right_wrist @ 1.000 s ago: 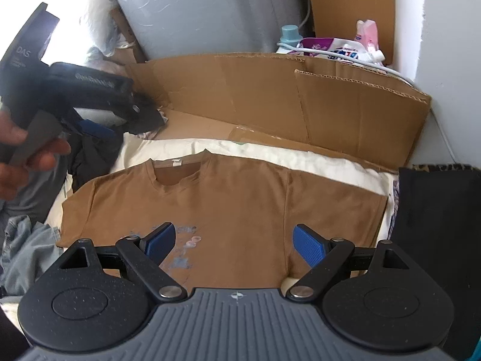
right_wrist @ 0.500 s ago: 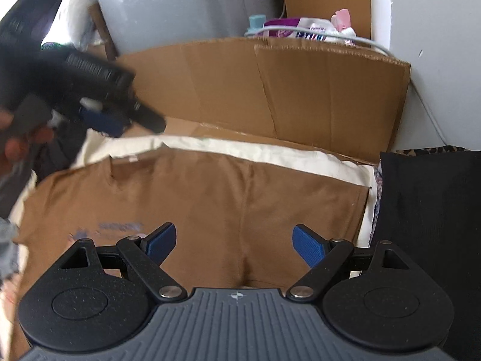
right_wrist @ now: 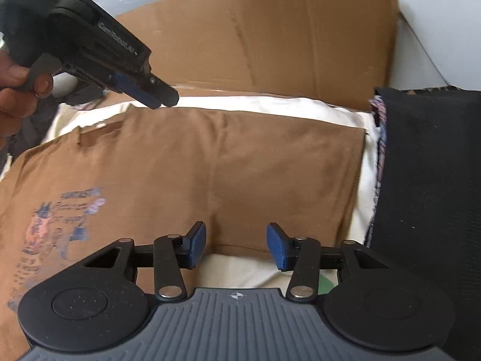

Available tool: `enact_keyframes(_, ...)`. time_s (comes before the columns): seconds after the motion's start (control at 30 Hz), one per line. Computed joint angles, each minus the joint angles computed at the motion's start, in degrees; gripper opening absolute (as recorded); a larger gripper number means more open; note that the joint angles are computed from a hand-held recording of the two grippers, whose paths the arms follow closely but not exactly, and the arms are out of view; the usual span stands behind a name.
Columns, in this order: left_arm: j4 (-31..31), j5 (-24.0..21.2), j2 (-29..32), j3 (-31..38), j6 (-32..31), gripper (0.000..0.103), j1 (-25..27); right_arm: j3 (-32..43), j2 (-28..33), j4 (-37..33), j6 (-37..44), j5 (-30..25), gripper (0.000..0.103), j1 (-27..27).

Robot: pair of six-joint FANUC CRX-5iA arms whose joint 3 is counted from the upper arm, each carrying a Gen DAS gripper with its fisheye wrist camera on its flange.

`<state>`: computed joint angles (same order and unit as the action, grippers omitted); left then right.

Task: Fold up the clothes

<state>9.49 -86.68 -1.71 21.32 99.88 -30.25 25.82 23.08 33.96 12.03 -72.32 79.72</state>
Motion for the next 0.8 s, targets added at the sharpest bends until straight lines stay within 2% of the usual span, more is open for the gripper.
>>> enact_keyframes(0.17,-0.8,3.6,0.5,-2.4,-1.4,0.015,-0.8,-1.6,0.4,1.2,-1.3,-0.4,0.049,-0.2)
enact_keyframes(0.47,-1.9,5.5,2.0,-4.8,-2.4,0.015,-1.8,-0.4,2.2,-2.0,0.4,-4.3,0.046,-0.8)
enact_keyframes(0.53,-1.9,6.1,2.0,-5.4,-3.0,0.015,-1.8,-0.8,2.2,-1.9,0.8,-5.0,0.042,-0.6)
enact_keyframes(0.63,-2.1,6.8,2.2,-6.0,-3.2,0.015,-1.8,3.0,4.6,-3.0,4.0,-10.8,0.025,-0.6)
enact_keyframes(0.8,-2.8,9.0,2.4,-7.1,-3.4,0.015,-1.5,6.8,5.9,-5.2,5.7,-15.7,0.020,-0.8)
